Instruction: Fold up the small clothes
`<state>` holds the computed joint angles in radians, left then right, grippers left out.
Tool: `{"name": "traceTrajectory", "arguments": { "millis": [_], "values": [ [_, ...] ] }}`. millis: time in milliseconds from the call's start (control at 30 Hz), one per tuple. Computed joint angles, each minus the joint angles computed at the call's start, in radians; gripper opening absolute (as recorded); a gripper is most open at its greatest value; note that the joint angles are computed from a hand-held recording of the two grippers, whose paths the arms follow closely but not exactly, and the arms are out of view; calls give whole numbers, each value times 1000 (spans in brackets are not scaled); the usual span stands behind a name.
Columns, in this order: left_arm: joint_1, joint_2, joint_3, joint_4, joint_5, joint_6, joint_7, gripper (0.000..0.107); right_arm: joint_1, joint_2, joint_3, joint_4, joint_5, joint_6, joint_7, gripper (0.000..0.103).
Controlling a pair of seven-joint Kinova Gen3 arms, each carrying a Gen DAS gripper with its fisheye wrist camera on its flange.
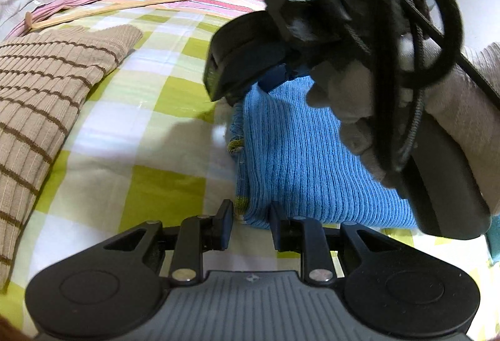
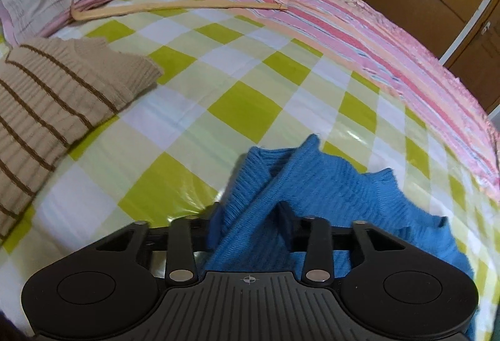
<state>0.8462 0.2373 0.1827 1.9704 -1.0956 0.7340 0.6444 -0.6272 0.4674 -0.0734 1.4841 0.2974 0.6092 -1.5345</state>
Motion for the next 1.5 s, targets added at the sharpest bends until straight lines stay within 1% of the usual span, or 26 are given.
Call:
{"name": "traceTrajectory", "arguments": {
  "millis": [200,267,367,567,667,800,967,1033,1133,1300,1400,1500],
  "values": [
    [-3,-1,-1,1,1,-2,-8,31,20,-16,-8,16,-17,-19,11,18],
    [-3,0,-1,0,1,-2,-8,31,45,-27,-24,23,-45,-28,27,13],
    [1,0,1,-2,3,9,-14,31,84,-42,-44,27,-95,-33,54,11],
    [12,9,4,-12,2,34,-17,32,157,-81,-80,46,-192,-43,131,10],
    [24,31,6,-35,1,66,-32,35,192,-94,-95,49,-246,-41,168,10],
    [47,46,3,-53,-1,102,-47,36,229,-109,-106,49,-309,-32,211,10],
    [70,43,-2,-37,-58,98,2,37,270,-119,-117,51,-380,-27,257,10],
    [71,41,-2,-28,-91,86,28,37,282,-120,-118,50,-401,-24,272,10],
    [76,40,5,-21,-128,92,51,37,298,-123,-117,51,-426,-24,292,10],
    [66,50,13,-28,-138,102,45,38,348,-124,-137,49,-501,-7,347,10],
    [73,55,11,-19,-167,100,82,38,374,-130,-143,51,-545,0,380,10],
    [90,70,16,-24,-199,129,98,38,396,-136,-147,51,-586,13,412,10]
  ]
}}
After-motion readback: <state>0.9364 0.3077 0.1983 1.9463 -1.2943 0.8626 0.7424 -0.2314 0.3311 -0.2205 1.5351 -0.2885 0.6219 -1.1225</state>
